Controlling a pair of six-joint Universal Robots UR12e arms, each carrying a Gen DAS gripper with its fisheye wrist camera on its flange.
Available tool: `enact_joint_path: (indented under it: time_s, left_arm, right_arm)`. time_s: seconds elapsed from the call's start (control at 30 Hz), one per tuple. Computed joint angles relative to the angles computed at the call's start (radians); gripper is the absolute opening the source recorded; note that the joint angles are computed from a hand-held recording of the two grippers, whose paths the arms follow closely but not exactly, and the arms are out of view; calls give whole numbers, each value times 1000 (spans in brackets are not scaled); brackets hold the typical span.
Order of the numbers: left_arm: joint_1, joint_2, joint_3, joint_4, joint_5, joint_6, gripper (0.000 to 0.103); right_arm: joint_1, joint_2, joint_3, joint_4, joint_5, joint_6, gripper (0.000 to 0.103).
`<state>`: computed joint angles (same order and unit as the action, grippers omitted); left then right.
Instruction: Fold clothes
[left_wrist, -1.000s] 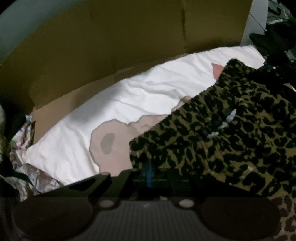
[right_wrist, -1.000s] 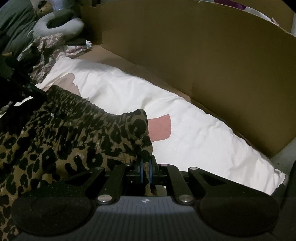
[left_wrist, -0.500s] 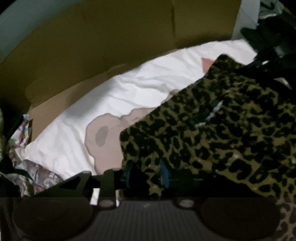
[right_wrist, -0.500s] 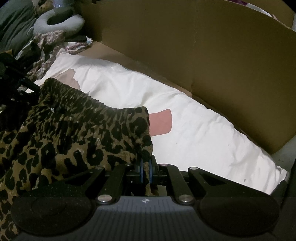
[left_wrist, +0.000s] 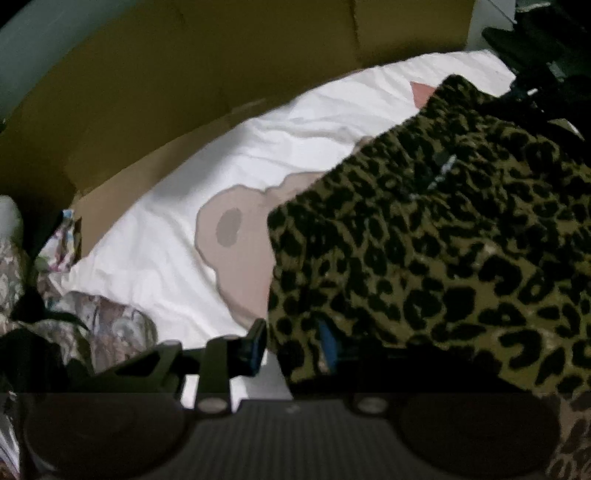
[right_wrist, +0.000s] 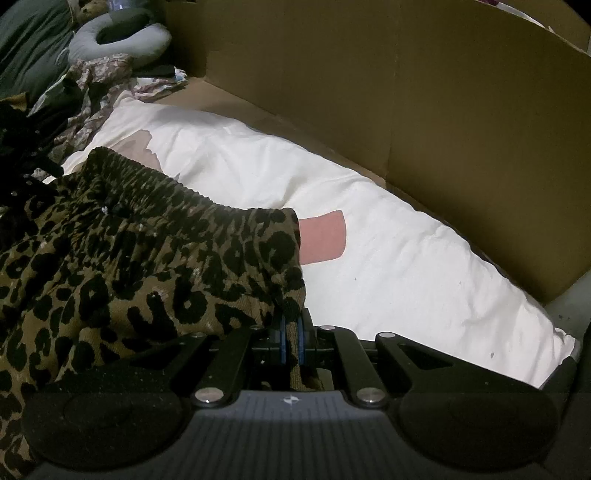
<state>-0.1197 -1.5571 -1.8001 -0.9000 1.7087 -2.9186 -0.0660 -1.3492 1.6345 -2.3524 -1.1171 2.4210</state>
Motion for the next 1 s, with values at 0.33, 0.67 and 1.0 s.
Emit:
enact_joint_path:
  time_s: [0.33, 0.67, 1.0]
  left_arm:
    - [-23, -39, 21, -34, -1, 11, 36]
    - [-19, -37, 19, -15, -40, 5, 3]
    - [41, 21, -8, 101, -99, -112, 2]
  right_arm:
    - [7, 9, -14, 17, -15, -14, 4]
    - [5, 7, -5, -7, -3, 4, 4]
    - [-20, 8, -8, -39, 40, 101, 3]
